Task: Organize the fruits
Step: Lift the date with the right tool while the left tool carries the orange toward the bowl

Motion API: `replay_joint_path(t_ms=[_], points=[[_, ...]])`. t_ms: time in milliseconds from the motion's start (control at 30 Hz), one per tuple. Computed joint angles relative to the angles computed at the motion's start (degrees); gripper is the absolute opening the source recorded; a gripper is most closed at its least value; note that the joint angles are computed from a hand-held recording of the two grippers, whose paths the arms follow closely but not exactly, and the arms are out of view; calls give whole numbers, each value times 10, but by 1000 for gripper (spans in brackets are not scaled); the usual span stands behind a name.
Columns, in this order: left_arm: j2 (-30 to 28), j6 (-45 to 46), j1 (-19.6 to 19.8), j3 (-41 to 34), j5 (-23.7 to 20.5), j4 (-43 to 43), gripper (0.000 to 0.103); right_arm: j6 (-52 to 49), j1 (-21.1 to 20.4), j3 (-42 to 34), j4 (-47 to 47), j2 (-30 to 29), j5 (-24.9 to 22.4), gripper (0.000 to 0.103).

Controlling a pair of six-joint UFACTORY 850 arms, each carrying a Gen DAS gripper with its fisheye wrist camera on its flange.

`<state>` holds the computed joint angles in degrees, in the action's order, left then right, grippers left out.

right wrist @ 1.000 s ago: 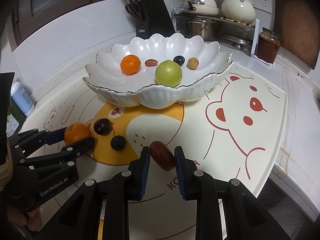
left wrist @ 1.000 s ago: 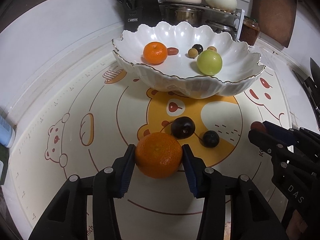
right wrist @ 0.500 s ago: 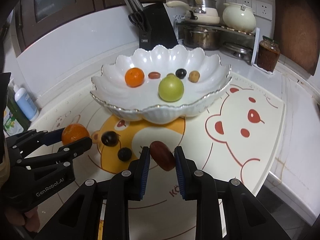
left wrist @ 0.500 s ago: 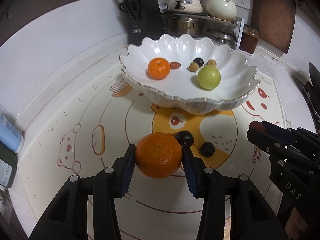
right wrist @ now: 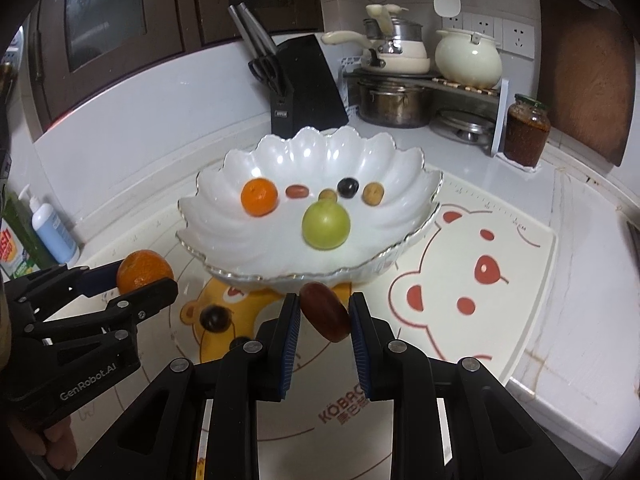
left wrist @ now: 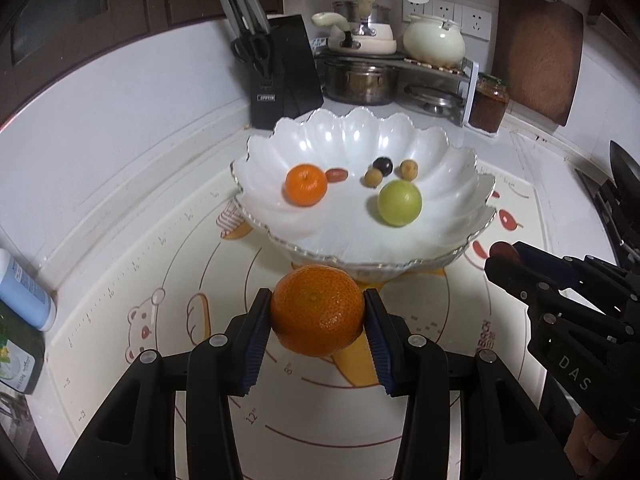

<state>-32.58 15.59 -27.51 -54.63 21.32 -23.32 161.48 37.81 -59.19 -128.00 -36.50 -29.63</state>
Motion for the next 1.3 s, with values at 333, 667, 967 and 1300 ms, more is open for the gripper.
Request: replay_joint_path(t_ms=[333, 667, 967, 1300], points=[[7, -4, 2, -16, 5, 2, 45, -7, -7, -6, -1, 6, -7, 26], [-7, 2, 3, -47, 0, -2, 45, -29, -20, -22, 11, 2, -8, 26], [-31, 3, 7, -83, -19, 3, 45, -44, -36, -43, 18, -11, 7, 26], [-70, 24, 14, -137, -50, -15, 45, -61, -58, -78, 22, -35, 31, 26]])
